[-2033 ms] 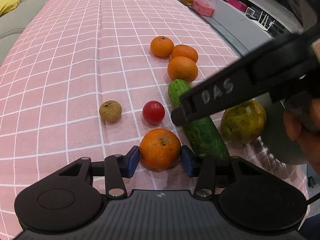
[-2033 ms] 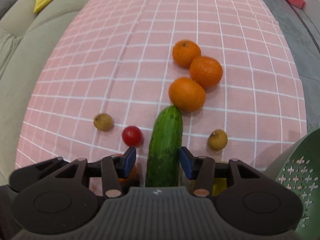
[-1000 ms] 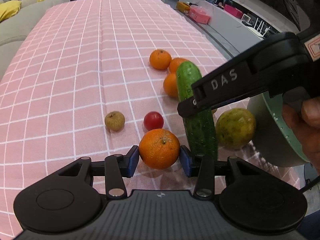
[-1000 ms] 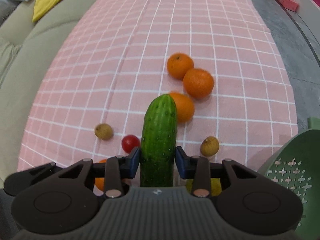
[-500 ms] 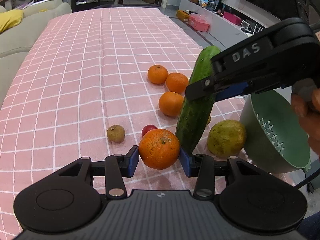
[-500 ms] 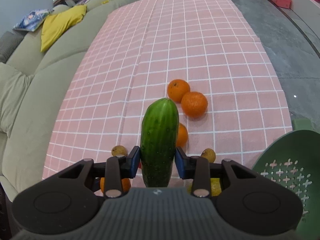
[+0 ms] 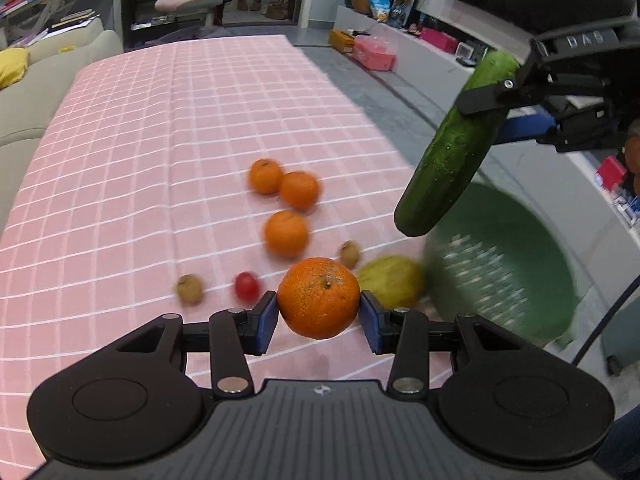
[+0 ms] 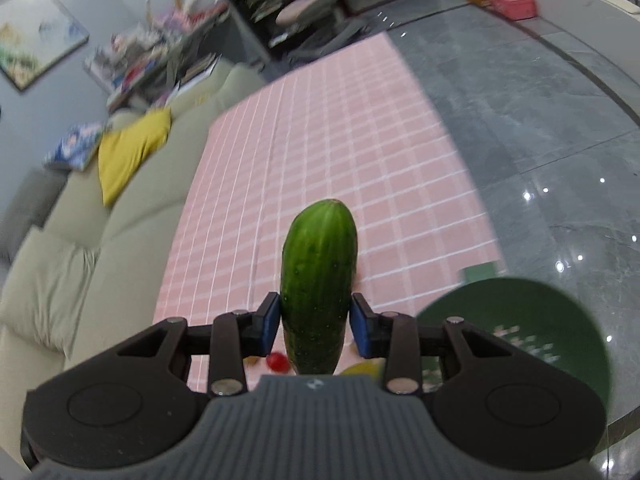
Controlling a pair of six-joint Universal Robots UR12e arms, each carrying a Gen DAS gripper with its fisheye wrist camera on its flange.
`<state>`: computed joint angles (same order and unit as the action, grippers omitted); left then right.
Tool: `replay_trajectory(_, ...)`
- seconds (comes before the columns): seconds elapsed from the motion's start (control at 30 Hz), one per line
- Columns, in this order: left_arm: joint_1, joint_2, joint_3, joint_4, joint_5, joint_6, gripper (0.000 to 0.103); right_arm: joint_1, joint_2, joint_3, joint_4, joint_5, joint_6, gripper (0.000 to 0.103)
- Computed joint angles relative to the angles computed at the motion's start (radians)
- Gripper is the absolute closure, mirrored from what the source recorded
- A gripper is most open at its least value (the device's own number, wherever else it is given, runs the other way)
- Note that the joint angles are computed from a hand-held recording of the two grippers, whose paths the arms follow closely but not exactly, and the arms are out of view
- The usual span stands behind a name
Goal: Organize fruits
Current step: 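Lift the cucumber with the right tool and drop it into the green colander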
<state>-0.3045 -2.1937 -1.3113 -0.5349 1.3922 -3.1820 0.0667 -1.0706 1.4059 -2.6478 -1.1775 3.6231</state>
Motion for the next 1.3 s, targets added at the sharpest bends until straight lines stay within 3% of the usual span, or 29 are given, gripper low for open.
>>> replay_trajectory(0.17, -0.045, -0.029, 0.071, -0.034, -0.024, 0.045, 0.054, -0.054, -0.052, 0.082, -0.049, -0.016, 0.053, 0.069)
replay_trajectory(0.33, -0.091, -0.081, 0.158, -0.103, -0.016, 0.093, 0.054, -0.082, -0.077, 0.127, 0.013, -0.077, 0.037, 0.069)
replay_trajectory(0.5, -0.125, -0.138, 0.232, -0.168, 0.012, 0.11, 0.054, -0.101, -0.074, 0.148, 0.08, -0.084, 0.026, 0.069)
replay_trajectory(0.7, -0.142, -0.174, 0.279, -0.243, 0.018, 0.108, 0.054, -0.105, -0.058, 0.14, 0.108, -0.03, 0.018, 0.069)
replay_trajectory(0.83, -0.144, -0.185, 0.291, -0.271, 0.034, 0.109, 0.054, -0.093, -0.03, 0.102, 0.141, -0.012, -0.007, 0.069)
replay_trajectory(0.97, -0.144, -0.188, 0.293, -0.277, 0.042, 0.11, 0.054, -0.094, -0.012, 0.088, 0.156, 0.053, 0.01, 0.069)
replay_trajectory(1.3, -0.155, -0.222, 0.336, -0.322, 0.059, 0.096, 0.053, -0.092, 0.01, 0.066, 0.178, 0.059, 0.034, 0.068)
